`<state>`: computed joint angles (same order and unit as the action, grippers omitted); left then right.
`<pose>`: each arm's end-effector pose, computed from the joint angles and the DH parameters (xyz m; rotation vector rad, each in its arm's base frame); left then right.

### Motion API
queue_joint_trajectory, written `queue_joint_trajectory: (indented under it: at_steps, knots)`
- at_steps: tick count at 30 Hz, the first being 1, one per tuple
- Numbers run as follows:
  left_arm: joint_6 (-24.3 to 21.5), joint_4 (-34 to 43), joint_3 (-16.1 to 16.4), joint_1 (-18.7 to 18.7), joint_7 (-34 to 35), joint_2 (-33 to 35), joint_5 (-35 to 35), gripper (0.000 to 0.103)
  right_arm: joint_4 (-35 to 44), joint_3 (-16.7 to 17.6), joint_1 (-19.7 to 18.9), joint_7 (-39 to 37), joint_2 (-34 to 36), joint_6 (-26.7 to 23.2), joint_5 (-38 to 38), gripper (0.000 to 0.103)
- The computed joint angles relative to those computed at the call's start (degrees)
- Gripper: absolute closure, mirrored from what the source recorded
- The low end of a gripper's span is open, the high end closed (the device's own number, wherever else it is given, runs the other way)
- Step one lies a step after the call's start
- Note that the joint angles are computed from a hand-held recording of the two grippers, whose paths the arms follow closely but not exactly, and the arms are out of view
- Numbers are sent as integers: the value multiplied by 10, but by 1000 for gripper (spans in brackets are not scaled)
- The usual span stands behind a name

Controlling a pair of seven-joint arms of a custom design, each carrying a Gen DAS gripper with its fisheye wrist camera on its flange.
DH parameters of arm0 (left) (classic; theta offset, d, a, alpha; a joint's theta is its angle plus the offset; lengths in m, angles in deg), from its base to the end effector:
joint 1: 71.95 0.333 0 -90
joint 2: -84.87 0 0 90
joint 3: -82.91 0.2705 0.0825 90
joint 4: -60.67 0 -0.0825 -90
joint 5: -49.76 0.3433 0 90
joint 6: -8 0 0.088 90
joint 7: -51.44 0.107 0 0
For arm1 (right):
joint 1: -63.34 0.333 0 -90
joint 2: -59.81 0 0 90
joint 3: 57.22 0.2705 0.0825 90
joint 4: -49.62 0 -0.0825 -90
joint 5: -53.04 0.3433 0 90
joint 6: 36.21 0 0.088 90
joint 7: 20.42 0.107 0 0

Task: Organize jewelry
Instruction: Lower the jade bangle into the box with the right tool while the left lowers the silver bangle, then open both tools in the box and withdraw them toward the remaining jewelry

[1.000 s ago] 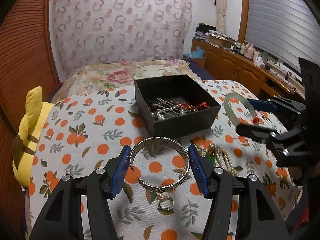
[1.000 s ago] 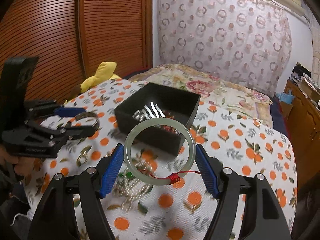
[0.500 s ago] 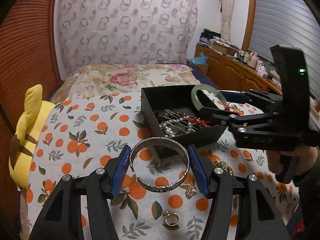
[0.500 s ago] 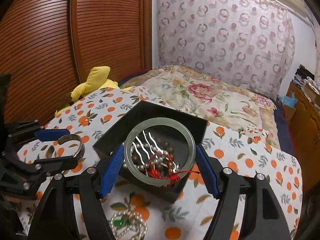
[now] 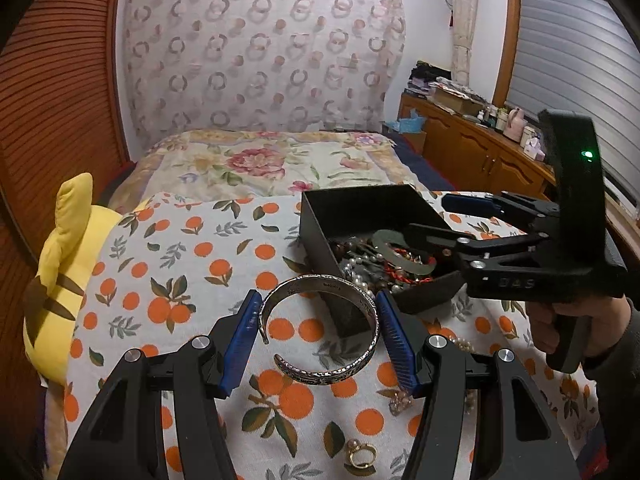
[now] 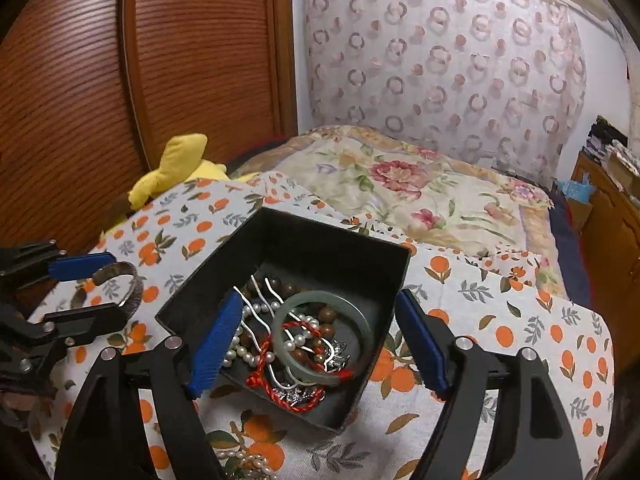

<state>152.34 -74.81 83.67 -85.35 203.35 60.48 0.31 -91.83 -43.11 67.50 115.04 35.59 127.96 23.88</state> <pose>0.4354 -0.0900 0.5226 -1.0789 2.4081 -1.1722 0.4117 0.1731 0.5062 -1.6770 1.7070 -0.7516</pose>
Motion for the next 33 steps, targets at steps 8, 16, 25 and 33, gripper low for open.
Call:
queue_joint_trajectory:
  at_steps: [8, 16, 25, 33]
  knots:
    - [4, 25, -12, -8, -11, 18, -5, 47, -53, 3, -19, 22, -68, 16, 8, 22]
    - [15, 58, -37, -19, -34, 53, 3, 47, -115, 8, -32, 21, -138, 25, 45, 22]
    - [40, 81, -67, -26, -74, 90, 45, 47, -169, 6, -31, 0, -194, 21, 86, 22]
    - [57, 76, -68, -40, -70, 82, 42, 42, -189, 13, -34, -12, -219, 18, 104, 22]
